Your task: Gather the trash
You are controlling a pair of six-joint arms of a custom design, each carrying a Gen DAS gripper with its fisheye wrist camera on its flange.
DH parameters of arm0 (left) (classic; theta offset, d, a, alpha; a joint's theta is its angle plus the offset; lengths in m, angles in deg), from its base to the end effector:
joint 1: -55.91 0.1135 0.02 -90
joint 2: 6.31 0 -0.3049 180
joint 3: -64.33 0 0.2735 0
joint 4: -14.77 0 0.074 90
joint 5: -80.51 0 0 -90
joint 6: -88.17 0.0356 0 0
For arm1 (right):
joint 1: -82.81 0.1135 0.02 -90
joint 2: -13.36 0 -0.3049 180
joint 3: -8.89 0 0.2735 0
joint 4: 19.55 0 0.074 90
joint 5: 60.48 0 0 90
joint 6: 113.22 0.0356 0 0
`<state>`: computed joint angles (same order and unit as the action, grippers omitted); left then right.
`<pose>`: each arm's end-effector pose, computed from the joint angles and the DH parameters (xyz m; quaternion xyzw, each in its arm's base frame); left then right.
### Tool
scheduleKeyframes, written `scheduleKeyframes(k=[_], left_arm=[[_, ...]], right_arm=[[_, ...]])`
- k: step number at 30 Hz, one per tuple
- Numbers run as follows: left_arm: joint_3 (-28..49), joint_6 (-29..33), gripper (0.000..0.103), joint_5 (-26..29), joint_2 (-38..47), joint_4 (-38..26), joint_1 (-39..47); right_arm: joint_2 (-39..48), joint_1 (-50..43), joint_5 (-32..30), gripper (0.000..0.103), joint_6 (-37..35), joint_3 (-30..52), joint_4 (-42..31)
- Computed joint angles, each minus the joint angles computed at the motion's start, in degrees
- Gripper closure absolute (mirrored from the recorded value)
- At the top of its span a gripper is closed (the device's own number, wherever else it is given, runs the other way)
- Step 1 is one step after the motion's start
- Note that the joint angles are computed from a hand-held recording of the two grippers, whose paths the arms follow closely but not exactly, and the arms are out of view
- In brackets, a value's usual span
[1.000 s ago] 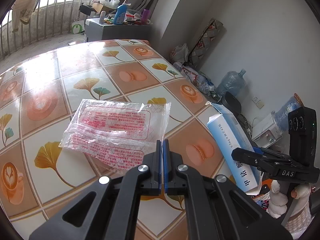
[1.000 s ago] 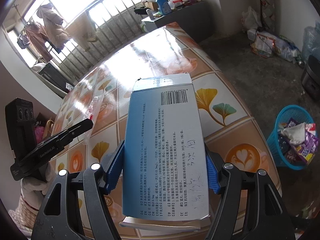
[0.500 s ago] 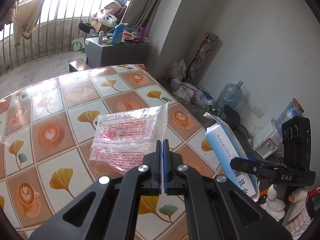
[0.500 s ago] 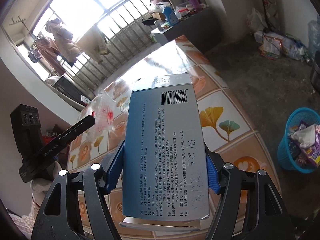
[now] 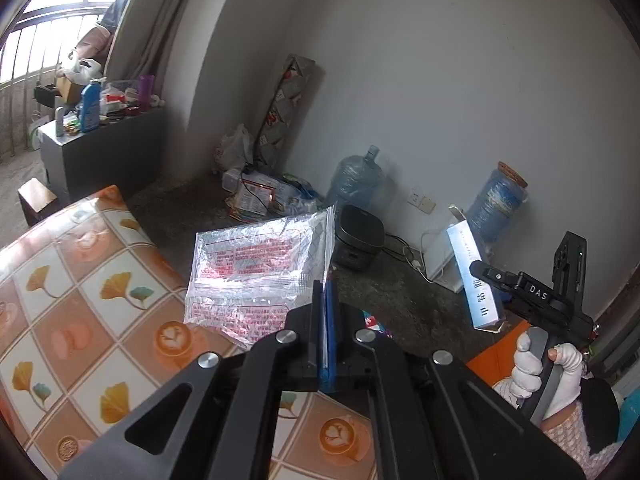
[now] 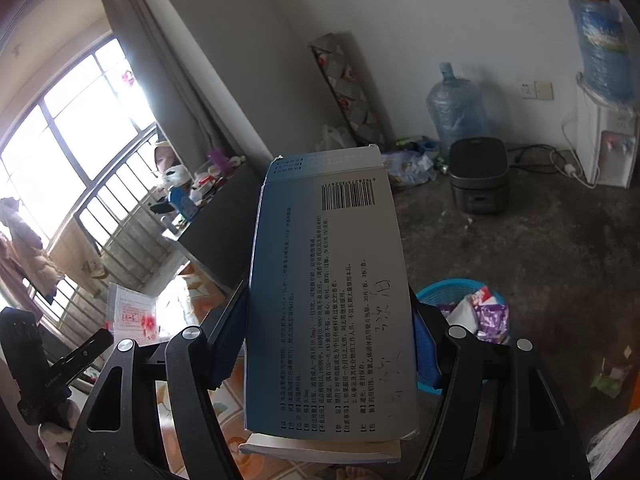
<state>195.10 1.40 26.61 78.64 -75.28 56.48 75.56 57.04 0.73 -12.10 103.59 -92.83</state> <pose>0.2576 -0.0184 0.5417 0.1408 0.8729 -0.2730 0.3790 0.1769 -0.0663 0.4614 0.1804 0.8681 0.1728 0.4289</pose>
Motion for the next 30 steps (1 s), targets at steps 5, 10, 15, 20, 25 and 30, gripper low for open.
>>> scheduleKeyframes(k=[5,10,15,20,25,30], left_arm=[[0.79,-5.43,0.102,-5.23,10.03,2.65,-15.26],[12.20,-6.48,0.102,-11.06,24.80,-0.06,-26.06],[24.07,-7.04,0.102,-12.90,37.51,-4.02,-32.56],[25.58,-8.39,0.100,-14.62,44.49,-4.11,-36.01],[14.47,-13.60,0.065,-12.98,43.43,2.92,-36.76],[14.30,-14.91,0.059,-12.16,42.25,1.92,-35.78]], right_arm=[[4.78,-2.75,0.72,0.037,0.93,-8.70,3.90],[10.75,-4.16,4.84,0.037,1.23,-13.30,8.93],[17.19,-8.46,4.92,0.037,0.46,-12.83,12.42],[22.00,-10.33,2.82,0.037,0.45,-11.03,14.71],[26.68,-8.92,4.00,0.033,0.87,-13.55,15.70],[25.16,-9.95,3.85,0.033,1.06,-16.96,17.20]])
